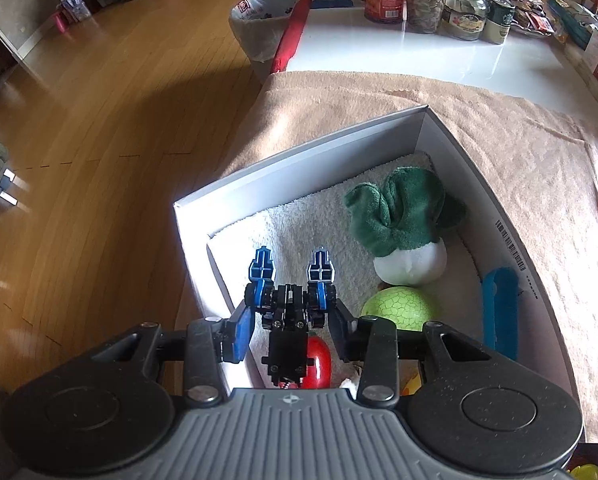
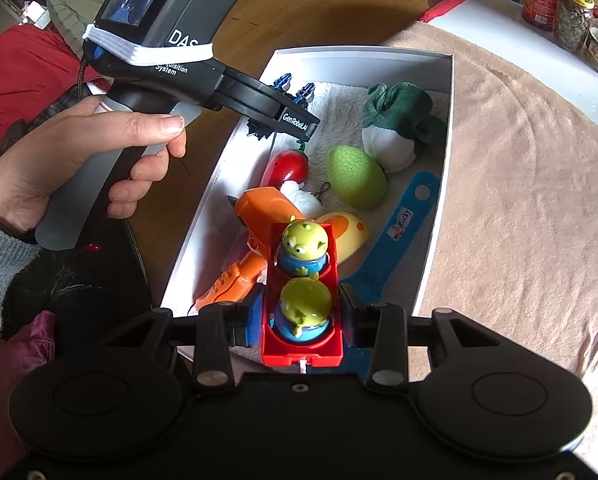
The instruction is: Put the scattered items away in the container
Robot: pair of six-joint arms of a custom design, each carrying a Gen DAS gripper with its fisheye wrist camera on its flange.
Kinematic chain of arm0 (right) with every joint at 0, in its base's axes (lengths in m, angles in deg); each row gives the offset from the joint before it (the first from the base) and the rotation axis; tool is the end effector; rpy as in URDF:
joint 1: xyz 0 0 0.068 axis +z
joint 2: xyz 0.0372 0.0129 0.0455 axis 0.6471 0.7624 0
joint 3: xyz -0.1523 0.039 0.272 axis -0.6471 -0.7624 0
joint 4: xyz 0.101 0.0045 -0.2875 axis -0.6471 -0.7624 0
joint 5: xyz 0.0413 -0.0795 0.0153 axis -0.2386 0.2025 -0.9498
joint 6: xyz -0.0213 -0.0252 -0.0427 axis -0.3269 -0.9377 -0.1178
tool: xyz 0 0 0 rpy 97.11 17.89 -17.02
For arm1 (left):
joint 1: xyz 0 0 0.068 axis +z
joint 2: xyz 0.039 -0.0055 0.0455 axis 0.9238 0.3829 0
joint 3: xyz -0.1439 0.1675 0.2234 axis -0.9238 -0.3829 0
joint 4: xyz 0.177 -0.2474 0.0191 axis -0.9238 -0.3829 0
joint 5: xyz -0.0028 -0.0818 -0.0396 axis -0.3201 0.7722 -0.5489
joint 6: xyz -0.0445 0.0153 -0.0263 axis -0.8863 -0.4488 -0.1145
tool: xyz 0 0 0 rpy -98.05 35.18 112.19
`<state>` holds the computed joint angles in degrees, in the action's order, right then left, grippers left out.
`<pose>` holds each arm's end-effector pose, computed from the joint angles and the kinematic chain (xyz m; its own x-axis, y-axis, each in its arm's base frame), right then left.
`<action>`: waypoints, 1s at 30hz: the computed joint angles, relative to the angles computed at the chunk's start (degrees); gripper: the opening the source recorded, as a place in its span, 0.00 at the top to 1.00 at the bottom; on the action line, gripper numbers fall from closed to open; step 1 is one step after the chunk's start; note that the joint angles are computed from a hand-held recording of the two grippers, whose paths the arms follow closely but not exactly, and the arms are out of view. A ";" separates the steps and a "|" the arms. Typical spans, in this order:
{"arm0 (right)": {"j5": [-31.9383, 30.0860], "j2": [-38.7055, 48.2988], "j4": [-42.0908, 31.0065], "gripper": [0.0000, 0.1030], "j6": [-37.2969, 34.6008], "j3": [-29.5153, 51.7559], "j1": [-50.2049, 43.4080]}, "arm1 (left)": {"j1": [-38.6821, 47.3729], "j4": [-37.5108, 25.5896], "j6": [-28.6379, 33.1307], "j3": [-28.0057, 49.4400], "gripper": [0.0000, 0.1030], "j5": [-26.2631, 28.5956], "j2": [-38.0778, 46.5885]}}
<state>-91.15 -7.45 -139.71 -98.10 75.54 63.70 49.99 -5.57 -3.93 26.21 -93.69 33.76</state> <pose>0.1474 0.0790 0.3003 -0.8023 -0.5059 -0.3168 -0.5937 0.7315 0.3354 0.2916 -0.0845 0.2937 -0.9028 0.2483 -0.3512 0.1969 0.9645 0.1758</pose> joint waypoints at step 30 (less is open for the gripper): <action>5.90 -5.23 -0.99 0.26 3.33 3.99 0.16 | -12.75 -15.27 -14.48 3.43 0.01 -8.69 -7.30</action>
<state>-85.25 -12.68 -140.70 -94.77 79.53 63.85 37.24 -20.85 -18.42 29.64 -102.38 26.46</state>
